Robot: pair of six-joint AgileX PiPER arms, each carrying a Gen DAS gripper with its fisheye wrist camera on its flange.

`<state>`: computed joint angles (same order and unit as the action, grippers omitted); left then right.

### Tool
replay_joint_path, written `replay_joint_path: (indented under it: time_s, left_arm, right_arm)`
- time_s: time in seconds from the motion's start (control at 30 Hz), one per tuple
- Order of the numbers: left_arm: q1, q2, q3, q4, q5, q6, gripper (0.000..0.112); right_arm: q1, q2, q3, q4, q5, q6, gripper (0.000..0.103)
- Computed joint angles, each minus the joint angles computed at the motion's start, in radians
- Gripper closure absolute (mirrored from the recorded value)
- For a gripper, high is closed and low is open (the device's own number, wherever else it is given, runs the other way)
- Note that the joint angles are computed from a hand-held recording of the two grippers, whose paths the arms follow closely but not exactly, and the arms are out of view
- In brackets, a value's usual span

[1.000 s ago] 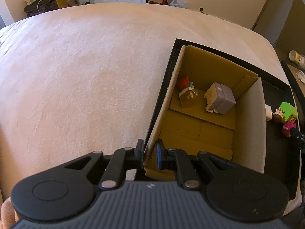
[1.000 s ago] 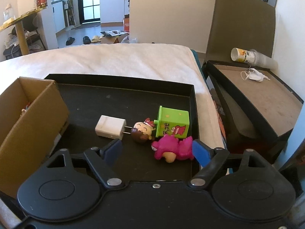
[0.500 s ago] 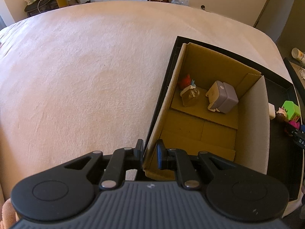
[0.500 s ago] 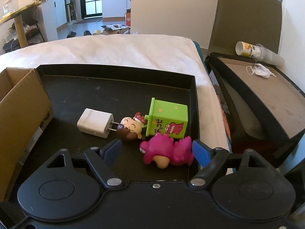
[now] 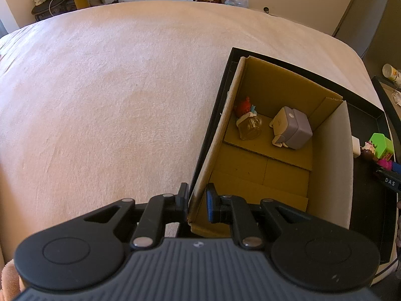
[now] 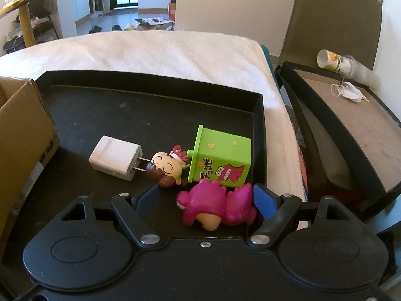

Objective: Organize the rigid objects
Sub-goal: 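Close the right gripper on the pink bear figurine, then lift the pink bear with the right gripper and carry it over the box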

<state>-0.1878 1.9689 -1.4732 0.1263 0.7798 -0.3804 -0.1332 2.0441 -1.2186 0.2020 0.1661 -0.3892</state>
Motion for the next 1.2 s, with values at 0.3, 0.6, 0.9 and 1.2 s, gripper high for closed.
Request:
replay_joint_path:
  time_s: [0.3, 0.6, 0.9, 1.2]
  left_arm:
    - [-0.001, 0.000, 0.001, 0.003, -0.001, -0.001, 0.099]
    - [-0.002, -0.005, 0.004, -0.003, -0.007, 0.001, 0.099]
    - [0.008, -0.039, 0.042, -0.029, -0.038, 0.021, 0.100]
    - [0.019, -0.060, 0.074, -0.066, -0.064, 0.060, 0.101]
  right_arm:
    - [-0.027, -0.013, -0.013, 0.107, 0.091, -0.051, 0.039]
    - [-0.012, -0.107, 0.070, 0.211, 0.075, -0.175, 0.039]
    - [0.019, -0.203, 0.128, 0.328, 0.061, -0.324, 0.039]
    - [0.085, -0.273, 0.154, 0.293, 0.044, -0.309, 0.039]
